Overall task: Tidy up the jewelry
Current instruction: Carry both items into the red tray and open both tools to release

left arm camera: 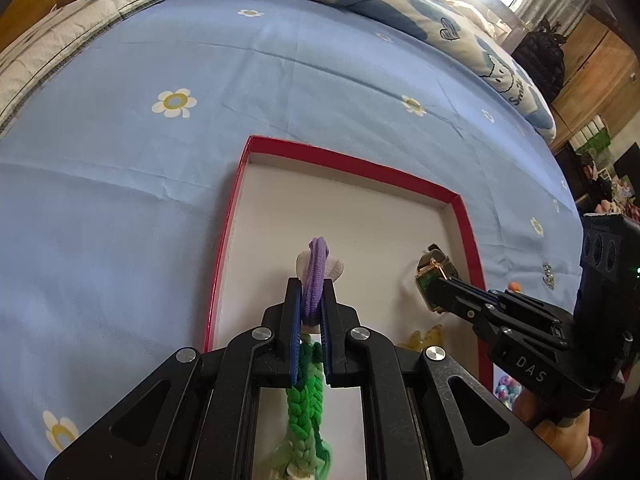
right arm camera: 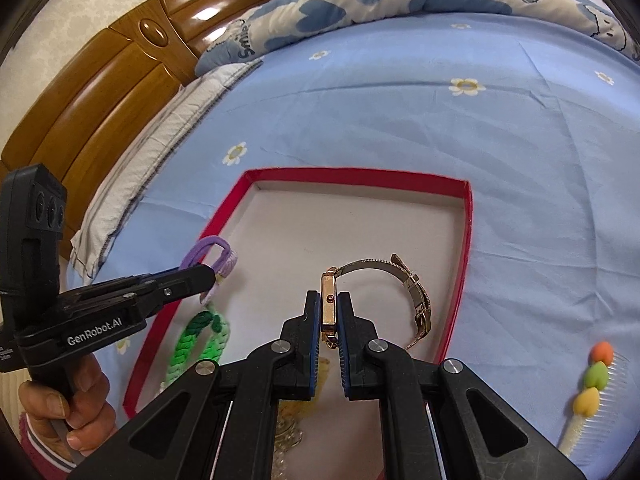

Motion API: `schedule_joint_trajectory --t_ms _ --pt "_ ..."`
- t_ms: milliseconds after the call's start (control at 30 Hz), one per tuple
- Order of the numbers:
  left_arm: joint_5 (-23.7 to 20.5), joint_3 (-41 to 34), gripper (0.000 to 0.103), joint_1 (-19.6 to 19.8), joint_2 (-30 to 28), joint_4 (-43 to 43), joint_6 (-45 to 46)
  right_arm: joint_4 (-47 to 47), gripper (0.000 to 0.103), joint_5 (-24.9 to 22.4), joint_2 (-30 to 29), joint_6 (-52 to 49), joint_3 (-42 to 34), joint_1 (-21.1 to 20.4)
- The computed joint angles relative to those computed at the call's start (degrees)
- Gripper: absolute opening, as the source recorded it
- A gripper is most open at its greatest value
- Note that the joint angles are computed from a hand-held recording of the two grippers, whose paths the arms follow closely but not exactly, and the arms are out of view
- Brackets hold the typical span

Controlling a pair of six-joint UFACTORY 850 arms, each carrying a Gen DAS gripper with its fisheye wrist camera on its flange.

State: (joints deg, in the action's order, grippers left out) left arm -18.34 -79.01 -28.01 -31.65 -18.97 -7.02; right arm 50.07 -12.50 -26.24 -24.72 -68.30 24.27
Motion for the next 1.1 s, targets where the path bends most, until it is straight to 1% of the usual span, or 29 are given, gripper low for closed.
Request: schedule_joint_trajectory --t_ms 200,333,500,600,633,733,800,867,933,1000,1033,1100 --pt "-2.3 -1.9 0.007 0.2 -2.2 0.7 -0.4 -1.5 0.009 -0.5 -1.0 0.8 -0.6 0.0" --pt "-2.7 -2.0 0.008 0.3 -2.5 -0.2 0.4 -1.2 0.010 -1.3 -1.2 0.3 -0.8 -0.2" --pt "-3.3 -2.6 0.008 0.1 -2.9 2.0 -0.9 -2.0 0.011 -1.7 -1.4 0.8 -1.2 -0.3" --pt "-3.8 -2.9 0.010 0.1 -3.1 2.6 -1.3 -2.2 0.011 -2.1 -1.8 1.0 -1.6 -0.3" --pt "-3.9 -3.1 0.011 0.1 -3.2 2.7 -1.4 -2.1 0.011 -2.3 -1.8 0.9 -1.7 -0.4" --pt "-4.2 -3.3 0.019 0.1 -3.4 3.5 -2.5 -2.2 0.011 -2.4 -1.8 1.1 -1.8 -0.4" --pt "-4.0 -3.2 0.020 0.1 -3.3 3.0 -2.2 -1.0 0.013 -2.5 -1.8 0.3 -1.6 -0.5" --pt "-4.1 -3.2 0.020 0.2 -3.3 3.1 -2.1 -0.5 0.016 -2.5 -1.6 -0.1 -1.5 -0.7" --pt "-4.1 -3.1 0.023 0.2 -3.3 2.7 -1.6 -0.5 0.023 -2.5 -1.6 0.2 -1.4 -0.7" --pt "-4.2 -2.9 0.028 0.3 -3.1 2.8 -1.5 0.3 0.026 -2.5 -1.5 -0.3 -1.2 -0.8" --pt "-4.2 -2.8 0.032 0.3 -3.0 3.1 -1.9 0.8 0.027 -2.5 -1.4 -0.7 -1.1 -0.9" --pt "-3.9 -2.5 0.034 0.2 -2.7 3.3 -2.2 1.3 0.028 -2.2 -1.2 -1.0 -0.9 -0.8"
